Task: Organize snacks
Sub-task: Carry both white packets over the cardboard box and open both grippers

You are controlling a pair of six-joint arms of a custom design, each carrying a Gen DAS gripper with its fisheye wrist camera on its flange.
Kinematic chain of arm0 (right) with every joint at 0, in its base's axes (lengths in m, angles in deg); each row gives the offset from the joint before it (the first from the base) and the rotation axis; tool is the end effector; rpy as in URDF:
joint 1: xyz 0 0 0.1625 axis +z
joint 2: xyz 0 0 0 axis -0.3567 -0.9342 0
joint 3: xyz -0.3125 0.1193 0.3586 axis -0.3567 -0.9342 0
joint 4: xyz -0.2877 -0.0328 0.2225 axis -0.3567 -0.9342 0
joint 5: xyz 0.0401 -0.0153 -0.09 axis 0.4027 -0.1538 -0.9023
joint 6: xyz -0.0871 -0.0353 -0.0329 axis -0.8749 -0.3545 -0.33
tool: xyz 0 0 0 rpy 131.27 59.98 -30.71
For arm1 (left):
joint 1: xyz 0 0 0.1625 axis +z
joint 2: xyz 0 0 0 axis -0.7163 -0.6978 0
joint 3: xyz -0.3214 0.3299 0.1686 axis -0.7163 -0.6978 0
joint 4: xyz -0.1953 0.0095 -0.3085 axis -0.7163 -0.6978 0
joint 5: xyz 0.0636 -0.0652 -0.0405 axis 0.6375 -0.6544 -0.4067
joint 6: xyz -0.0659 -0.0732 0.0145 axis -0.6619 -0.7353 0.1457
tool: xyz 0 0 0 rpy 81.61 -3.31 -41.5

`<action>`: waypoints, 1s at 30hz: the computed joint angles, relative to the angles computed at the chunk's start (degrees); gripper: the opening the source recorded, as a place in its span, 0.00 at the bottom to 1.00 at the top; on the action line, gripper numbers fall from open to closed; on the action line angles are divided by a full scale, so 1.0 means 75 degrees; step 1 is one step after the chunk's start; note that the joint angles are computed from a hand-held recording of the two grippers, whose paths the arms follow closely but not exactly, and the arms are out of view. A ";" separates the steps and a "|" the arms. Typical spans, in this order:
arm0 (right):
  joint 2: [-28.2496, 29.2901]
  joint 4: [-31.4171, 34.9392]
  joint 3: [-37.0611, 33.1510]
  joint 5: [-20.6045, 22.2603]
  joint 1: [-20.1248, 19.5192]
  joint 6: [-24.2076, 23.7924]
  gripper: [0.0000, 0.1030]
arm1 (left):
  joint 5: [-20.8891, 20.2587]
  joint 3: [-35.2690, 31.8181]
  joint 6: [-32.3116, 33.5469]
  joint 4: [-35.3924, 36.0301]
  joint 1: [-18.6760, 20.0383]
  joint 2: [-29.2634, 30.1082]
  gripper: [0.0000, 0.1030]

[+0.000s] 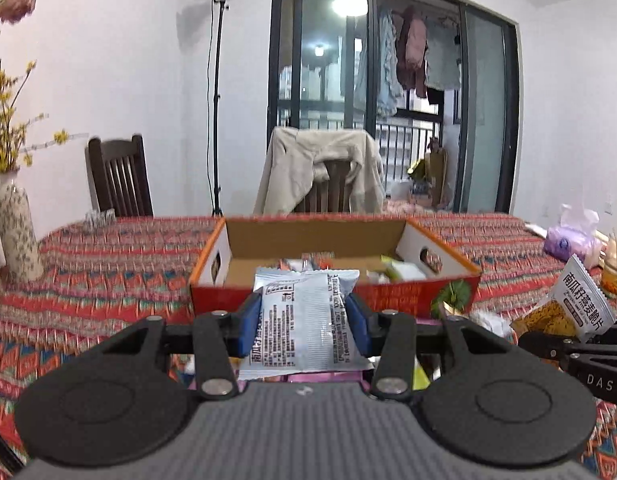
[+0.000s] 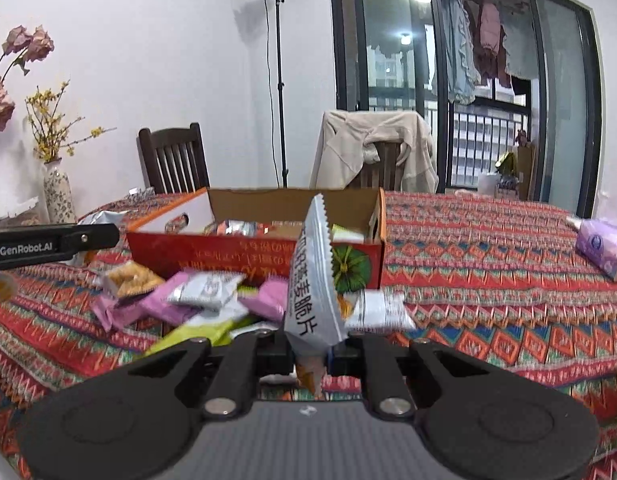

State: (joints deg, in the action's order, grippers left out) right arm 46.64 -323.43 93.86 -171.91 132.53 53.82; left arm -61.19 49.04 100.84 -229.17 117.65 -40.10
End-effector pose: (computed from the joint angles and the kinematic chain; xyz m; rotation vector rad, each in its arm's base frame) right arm 0.2776 -0.4814 -0.1101 0.5655 -2.1246 1.3924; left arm 0.0140 -0.4937 0.3101 0.8662 2.1350 -1.3449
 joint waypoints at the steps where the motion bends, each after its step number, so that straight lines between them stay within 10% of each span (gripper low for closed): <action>1: -0.0024 0.0029 -0.0088 0.0007 0.0018 -0.0055 0.13 | -0.0014 -0.0076 -0.0002 -0.0019 -0.0035 0.0028 0.45; 30: -0.0017 0.3656 -0.4129 0.0352 -0.0259 -0.0414 0.13 | 0.0349 -0.3607 -0.0861 0.1320 0.0020 0.1429 0.45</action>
